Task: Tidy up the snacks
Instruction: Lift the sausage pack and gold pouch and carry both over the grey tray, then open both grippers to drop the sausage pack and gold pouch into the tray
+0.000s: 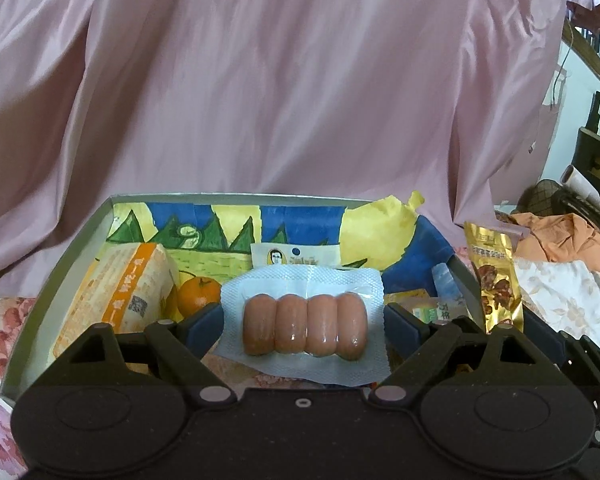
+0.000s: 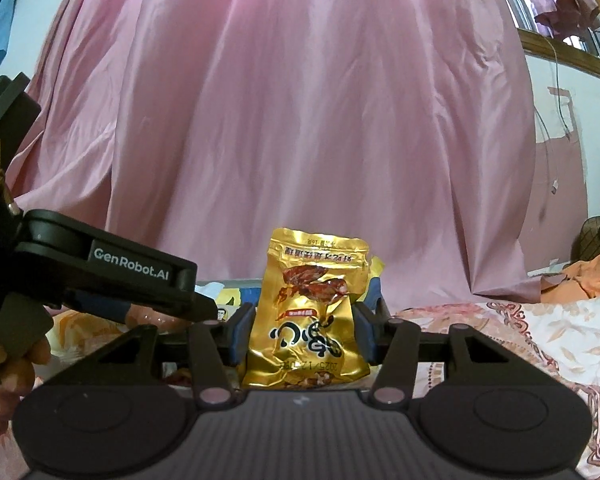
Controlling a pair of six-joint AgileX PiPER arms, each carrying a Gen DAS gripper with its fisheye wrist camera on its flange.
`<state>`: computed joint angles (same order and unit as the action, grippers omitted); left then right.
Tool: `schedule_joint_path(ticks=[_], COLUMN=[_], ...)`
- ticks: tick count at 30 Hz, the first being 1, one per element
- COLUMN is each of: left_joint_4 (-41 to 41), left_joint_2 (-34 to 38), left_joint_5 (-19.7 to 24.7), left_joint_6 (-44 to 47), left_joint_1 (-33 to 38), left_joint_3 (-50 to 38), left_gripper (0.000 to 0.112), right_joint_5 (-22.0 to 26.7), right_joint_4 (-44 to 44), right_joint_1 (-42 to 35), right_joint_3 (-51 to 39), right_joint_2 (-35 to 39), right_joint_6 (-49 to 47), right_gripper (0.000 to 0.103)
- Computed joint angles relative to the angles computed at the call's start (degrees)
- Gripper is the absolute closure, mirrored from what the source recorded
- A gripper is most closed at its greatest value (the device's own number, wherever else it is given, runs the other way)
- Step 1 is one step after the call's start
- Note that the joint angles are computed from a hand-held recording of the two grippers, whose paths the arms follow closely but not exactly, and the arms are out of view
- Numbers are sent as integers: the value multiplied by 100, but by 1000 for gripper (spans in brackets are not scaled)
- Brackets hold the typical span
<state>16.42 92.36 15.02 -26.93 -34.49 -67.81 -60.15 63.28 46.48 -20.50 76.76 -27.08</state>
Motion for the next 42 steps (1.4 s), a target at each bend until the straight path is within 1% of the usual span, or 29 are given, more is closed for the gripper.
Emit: schedule_joint_path(ticks=[8, 15, 19, 21, 27, 29, 31, 32, 35, 42], left_joint_4=[-88, -78, -47, -210, -58, 128, 366, 517, 594, 1155], left_joint_2=[37, 48, 32, 44, -19, -42, -69, -89, -133, -274], left_joint_5=[38, 74, 60, 107, 12, -21, -31, -53, -89, -155], left_joint_6=[10, -44, -142, -83, -417, -645, -939, -1140, -1297, -1992], left_joint_1=[12, 10, 13, 34, 49, 33, 10, 0, 1, -30], left_joint_3=[5, -6, 20, 4, 116, 156, 191, 223, 266, 391], left_gripper=[24, 23, 19, 17, 15, 13, 10, 10, 10, 10], right_joint_5=[157, 140, 122, 79, 31, 12, 8, 1, -45, -172], right_joint_4=[-14, -4, -10, -5, 29, 36, 41, 48, 82, 170], right_joint_1=[-77, -77, -79, -61, -41, -43, -44, -37, -10, 79], right_joint_3=[-45, -75, -71, -73, -80, -68, -64, -62, -62, -53], right_joint_2=[-5, 51, 109, 151, 209, 219, 226, 233, 228, 193], right_joint_6=[-43, -22, 64, 98, 144, 187, 210, 214, 219, 244], right_gripper=[44, 42, 39, 37, 28, 24, 23, 21, 18, 9])
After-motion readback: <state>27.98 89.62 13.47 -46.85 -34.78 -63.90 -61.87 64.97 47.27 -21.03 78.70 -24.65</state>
